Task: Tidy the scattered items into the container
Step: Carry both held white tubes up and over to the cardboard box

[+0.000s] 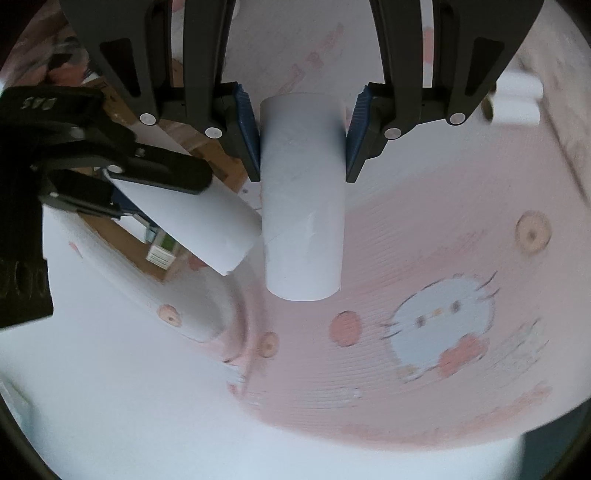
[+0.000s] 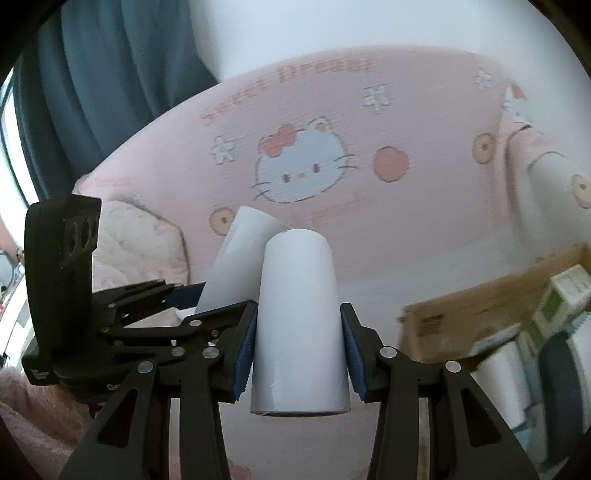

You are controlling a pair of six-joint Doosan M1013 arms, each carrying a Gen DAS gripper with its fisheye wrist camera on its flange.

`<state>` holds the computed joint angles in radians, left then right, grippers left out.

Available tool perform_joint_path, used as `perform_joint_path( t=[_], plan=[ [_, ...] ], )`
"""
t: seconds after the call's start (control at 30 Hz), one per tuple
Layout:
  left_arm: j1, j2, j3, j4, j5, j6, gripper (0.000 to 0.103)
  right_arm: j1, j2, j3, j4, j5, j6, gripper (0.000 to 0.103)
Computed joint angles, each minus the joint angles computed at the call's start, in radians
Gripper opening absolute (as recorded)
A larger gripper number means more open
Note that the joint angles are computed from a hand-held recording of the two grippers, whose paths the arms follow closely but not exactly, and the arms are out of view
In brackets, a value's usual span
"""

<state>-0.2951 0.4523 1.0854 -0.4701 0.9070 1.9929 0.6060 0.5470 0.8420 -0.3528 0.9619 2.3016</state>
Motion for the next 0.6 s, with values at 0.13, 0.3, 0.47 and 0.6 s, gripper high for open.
perform_joint_path(
  t=[0.13, 0.3, 0.47, 0.6],
  plan=[
    [-0.015, 0.052, -0.083, -0.016, 0.083, 0.016, 0.047, -0.015, -0.027, 0.02, 0.002, 0.039, 0.011, 0.041],
    [-0.032, 0.096, -0.166, -0.041, 0.146, 0.071, 0.047, -0.035, -0.047, 0.03, -0.015, 0.107, 0.01, 0.041],
    [-0.054, 0.156, -0.282, -0.027, 0.238, 0.133, 0.047, -0.029, -0.057, 0.043, -0.133, 0.16, -0.015, 0.041],
    [-0.076, 0.208, -0.383, -0.004, 0.323, 0.172, 0.047, -0.053, -0.084, 0.087, -0.098, 0.165, -0.009, 0.041]
  ],
)
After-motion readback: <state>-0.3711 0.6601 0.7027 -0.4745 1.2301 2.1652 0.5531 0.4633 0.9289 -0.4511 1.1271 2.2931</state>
